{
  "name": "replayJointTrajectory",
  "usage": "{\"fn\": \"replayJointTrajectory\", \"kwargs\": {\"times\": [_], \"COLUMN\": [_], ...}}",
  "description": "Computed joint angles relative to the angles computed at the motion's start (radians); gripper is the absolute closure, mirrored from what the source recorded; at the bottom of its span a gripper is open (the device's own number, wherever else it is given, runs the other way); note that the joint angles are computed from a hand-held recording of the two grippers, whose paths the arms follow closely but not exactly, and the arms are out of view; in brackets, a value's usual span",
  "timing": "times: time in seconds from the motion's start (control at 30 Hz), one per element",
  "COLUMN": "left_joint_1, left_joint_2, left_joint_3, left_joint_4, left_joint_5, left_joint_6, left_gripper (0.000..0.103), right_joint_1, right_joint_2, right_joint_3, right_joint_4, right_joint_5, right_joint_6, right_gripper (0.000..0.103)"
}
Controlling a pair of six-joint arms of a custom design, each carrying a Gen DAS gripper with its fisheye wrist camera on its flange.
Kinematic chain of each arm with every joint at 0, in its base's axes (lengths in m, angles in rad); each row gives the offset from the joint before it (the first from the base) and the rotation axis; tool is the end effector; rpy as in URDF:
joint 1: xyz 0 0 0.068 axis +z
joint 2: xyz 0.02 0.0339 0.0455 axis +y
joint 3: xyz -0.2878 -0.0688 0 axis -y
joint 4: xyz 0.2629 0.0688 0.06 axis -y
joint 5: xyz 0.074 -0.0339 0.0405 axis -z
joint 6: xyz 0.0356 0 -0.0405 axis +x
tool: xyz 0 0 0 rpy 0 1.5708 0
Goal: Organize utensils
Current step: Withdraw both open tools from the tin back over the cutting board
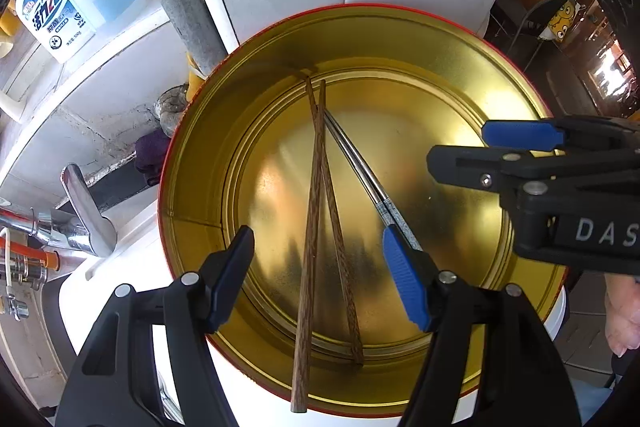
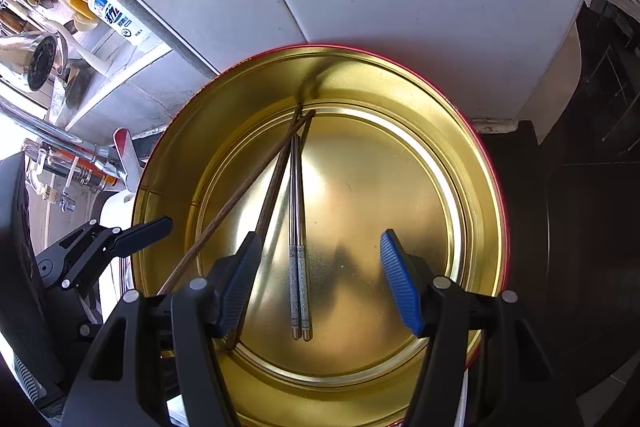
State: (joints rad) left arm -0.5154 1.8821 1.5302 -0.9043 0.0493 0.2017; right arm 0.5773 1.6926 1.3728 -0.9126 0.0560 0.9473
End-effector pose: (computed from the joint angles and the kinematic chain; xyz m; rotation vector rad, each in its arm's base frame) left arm 0.3555 -0.2034 0.2490 1.0053 2.6510 -0.1393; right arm 0.3026 0.1947 0.2701 0.5368 2.7944 0.2781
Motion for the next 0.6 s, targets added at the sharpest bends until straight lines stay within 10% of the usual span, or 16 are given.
{"fn": "replayJointTrajectory", "kwargs": {"times": [0.2,0.37,0.6], "left_joint_1": [0.014,0.080,0.305], "left_joint_2": [-0.069,-0.260,-0.520], "left_joint_3": [-0.078,-0.251,-0.439], "left_joint_4": [0.037,0.143,0.159], "left_joint_5": [0.024,0.136,0.264], "left_joint_6": [-0.007,-0.036,0.034], "left_gripper": [0.037,0.036,0.026], "right_joint_1": [0.028,0.169,0.338], "right_joint_2": [-0.039,-0.144,-0.133], "right_joint_3": [-0.018,-0.071,0.020], "right_joint_4": [0.002,0.048,0.064], "right_joint_5": [0.039,0.273,0.471], "right_joint_6": [0.034,0.157,0.155], "right_gripper": [0.040,0.013,0.009]}}
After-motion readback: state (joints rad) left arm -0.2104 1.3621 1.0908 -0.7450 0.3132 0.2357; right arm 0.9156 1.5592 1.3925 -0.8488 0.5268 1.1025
